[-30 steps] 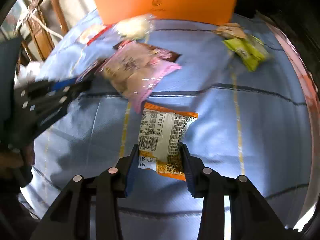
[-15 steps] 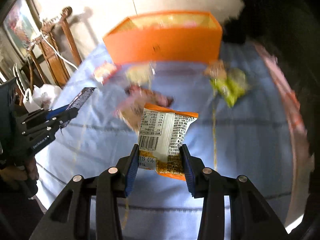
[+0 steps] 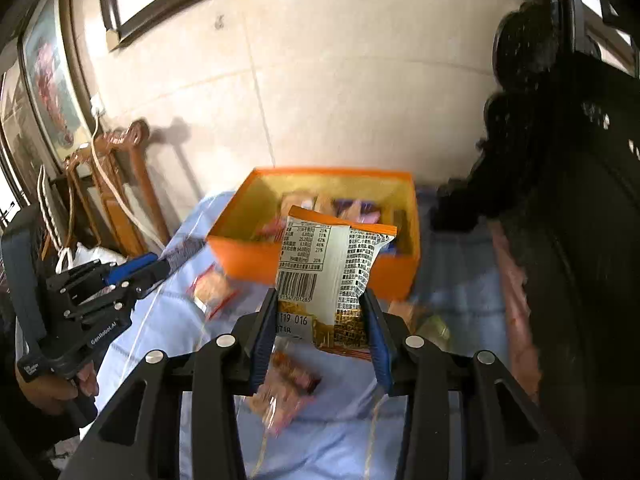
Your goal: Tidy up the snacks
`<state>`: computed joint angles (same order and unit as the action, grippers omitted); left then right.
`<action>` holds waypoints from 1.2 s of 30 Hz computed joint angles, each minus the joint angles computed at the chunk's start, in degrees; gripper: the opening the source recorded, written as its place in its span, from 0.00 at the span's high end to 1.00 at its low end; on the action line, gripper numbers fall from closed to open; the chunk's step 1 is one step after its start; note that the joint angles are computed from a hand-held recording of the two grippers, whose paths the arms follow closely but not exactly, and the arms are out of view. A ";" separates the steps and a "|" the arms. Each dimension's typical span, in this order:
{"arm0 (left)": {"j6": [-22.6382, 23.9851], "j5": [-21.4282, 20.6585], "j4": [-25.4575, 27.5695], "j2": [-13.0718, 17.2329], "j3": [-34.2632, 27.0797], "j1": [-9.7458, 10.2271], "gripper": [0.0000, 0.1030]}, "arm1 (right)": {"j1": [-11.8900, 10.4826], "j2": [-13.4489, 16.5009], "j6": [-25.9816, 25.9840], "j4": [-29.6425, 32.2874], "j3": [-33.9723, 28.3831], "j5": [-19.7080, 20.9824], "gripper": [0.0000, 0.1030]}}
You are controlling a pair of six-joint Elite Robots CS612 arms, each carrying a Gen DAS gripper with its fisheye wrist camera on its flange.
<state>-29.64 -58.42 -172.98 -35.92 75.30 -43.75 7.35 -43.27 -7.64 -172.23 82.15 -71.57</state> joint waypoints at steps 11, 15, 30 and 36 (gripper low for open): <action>4.07 2.38 8.32 5.92 -15.50 2.94 0.83 | 0.04 6.60 2.20 5.89 -15.17 -1.61 0.60; 0.31 0.40 10.11 6.47 -16.27 3.97 0.84 | -0.17 7.57 3.85 6.30 -16.80 -0.28 0.60; -5.73 -10.06 17.92 12.65 -11.06 5.03 0.80 | 0.27 3.90 1.10 7.06 -1.42 0.59 0.60; -2.30 -14.96 15.03 12.48 -10.92 5.39 0.84 | -0.11 2.89 2.70 5.70 0.42 0.52 0.60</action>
<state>-31.93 -73.37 -157.96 -23.44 64.37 -38.36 7.24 -40.38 -4.94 -166.53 82.57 -71.05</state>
